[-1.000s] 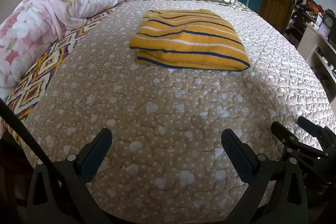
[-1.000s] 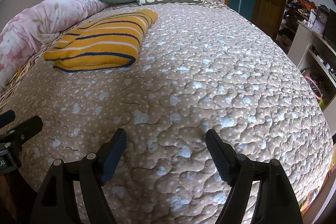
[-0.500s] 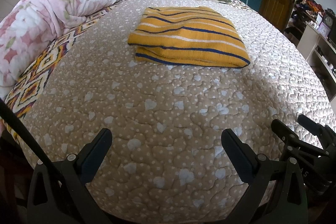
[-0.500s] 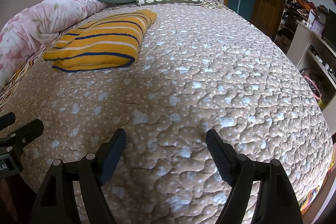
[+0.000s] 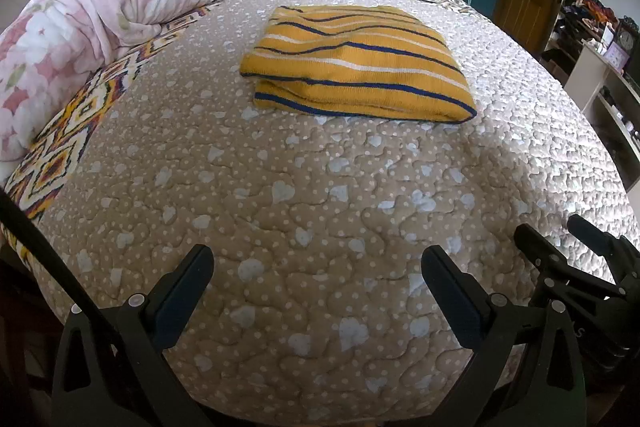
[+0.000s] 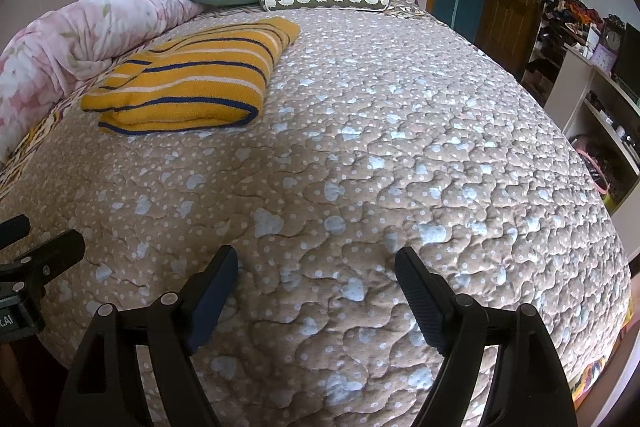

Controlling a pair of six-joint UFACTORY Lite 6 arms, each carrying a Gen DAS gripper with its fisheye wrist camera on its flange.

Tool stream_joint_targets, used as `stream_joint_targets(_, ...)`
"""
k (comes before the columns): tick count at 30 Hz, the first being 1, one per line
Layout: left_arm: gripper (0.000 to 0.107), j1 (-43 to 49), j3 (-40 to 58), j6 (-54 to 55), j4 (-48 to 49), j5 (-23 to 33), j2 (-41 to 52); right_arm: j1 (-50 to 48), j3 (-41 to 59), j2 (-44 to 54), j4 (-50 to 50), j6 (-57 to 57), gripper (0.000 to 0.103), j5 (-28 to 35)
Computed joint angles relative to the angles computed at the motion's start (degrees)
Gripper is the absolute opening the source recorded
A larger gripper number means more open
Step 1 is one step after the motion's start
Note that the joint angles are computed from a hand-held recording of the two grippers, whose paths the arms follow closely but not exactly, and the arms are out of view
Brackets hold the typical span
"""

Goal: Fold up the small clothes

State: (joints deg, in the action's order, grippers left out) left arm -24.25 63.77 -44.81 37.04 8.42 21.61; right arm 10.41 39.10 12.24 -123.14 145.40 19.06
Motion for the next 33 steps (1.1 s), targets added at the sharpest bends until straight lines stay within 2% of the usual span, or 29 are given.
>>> stream_joint_targets(33, 0.103, -0.08, 0.68, 1.69, -1.35, 0.17, 1.11, -0.21, 0.30, 0.37, -1.36, 0.75, 0.087, 0.05)
